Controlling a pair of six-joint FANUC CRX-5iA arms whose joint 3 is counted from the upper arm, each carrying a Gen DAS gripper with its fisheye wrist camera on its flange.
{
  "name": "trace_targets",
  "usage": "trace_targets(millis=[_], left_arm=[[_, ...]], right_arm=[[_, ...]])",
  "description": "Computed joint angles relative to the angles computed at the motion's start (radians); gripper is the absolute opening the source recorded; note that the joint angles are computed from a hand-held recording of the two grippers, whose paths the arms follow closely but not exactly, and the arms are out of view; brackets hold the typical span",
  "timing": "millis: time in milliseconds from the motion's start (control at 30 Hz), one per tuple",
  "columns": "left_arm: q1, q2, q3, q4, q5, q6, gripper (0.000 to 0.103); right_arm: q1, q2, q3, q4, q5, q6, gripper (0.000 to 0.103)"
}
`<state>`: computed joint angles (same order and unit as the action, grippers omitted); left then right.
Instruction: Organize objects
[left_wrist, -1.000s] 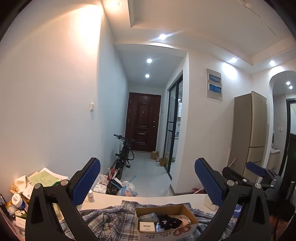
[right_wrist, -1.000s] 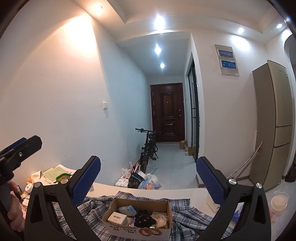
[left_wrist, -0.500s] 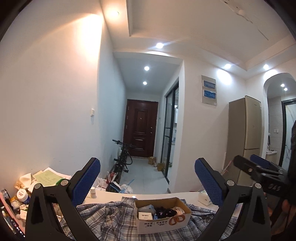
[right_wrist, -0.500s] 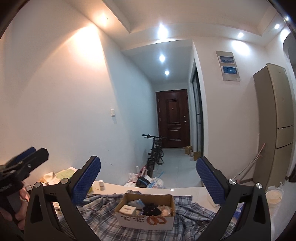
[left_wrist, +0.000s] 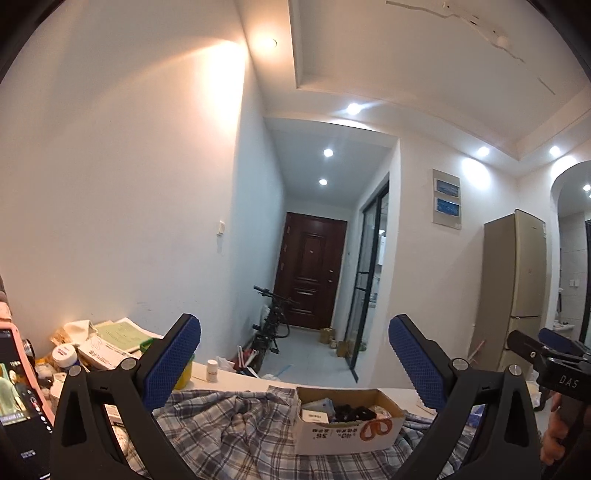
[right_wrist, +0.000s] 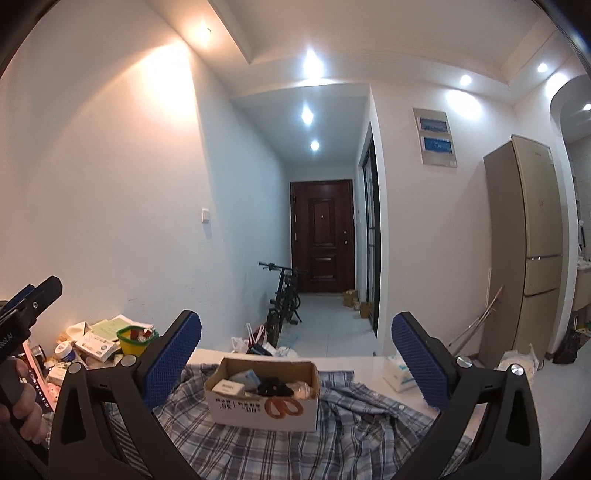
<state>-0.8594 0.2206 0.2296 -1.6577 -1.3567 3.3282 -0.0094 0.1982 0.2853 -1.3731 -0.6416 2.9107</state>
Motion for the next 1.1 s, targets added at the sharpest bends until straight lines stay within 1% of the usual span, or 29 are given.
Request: trace_targets(millis=[67,133,200,233,267,333,400,500,567,600,667,733,800,900,1033,1100], left_arm=[[-0.002,-0.002,-0.015,0.003,0.006,0.001,0.103],[-0.009,0.016,-0.016,-0.003,-0.009,-0.01,0.103],[-0.018,0.044,0.001,-0.009,-0.058,-0.017,0.103],[-0.021,0.06,0.011,-0.009,-0.089,-0.01,0.103],[-0.021,0.063,0.003,-0.011,-0.101,0.014,0.103],[-0.015,0.051,-0.021,-0.005,-0.079,0.04,0.103],[-0.005,0.042,-0.041,0.021,-0.053,0.053,0.103],[0.007,0.047,-0.05,0.052,-0.012,0.046,0.103],[0.015,0.058,-0.045,0.066,0.013,0.037,0.103],[0.017,0.066,-0.044,0.067,0.026,0.038,0.103],[0.016,0.081,-0.042,0.06,0.036,0.038,0.103],[0.028,0.099,-0.023,0.083,0.045,0.01,0.103],[0.044,0.1,-0.021,0.104,0.077,0.003,0.103],[0.055,0.107,-0.024,0.109,0.086,0.034,0.103],[0.069,0.127,-0.021,0.133,0.105,0.048,0.103],[0.076,0.132,-0.023,0.146,0.126,0.044,0.103]], right_arm=[[-0.011,0.004,-0.006,-0.008,-0.023,0.007,0.103],[-0.022,0.0,-0.03,-0.044,-0.018,0.053,0.103],[-0.039,-0.004,-0.059,-0.101,-0.012,0.124,0.103],[-0.046,-0.003,-0.07,-0.125,-0.012,0.149,0.103],[-0.056,0.0,-0.081,-0.15,-0.014,0.164,0.103],[-0.075,0.007,-0.096,-0.183,-0.033,0.163,0.103],[-0.089,0.012,-0.11,-0.212,-0.05,0.192,0.103],[-0.096,0.012,-0.147,-0.295,-0.022,0.318,0.103],[-0.096,0.017,-0.159,-0.326,-0.02,0.373,0.103],[-0.099,0.022,-0.162,-0.338,-0.03,0.391,0.103],[-0.109,0.045,-0.153,-0.332,-0.086,0.384,0.103],[-0.115,0.064,-0.15,-0.333,-0.109,0.389,0.103],[-0.109,0.073,-0.158,-0.346,-0.091,0.425,0.103],[-0.109,0.086,-0.167,-0.369,-0.072,0.461,0.103],[-0.113,0.095,-0.19,-0.43,-0.052,0.547,0.103],[-0.111,0.098,-0.19,-0.427,-0.046,0.553,0.103]])
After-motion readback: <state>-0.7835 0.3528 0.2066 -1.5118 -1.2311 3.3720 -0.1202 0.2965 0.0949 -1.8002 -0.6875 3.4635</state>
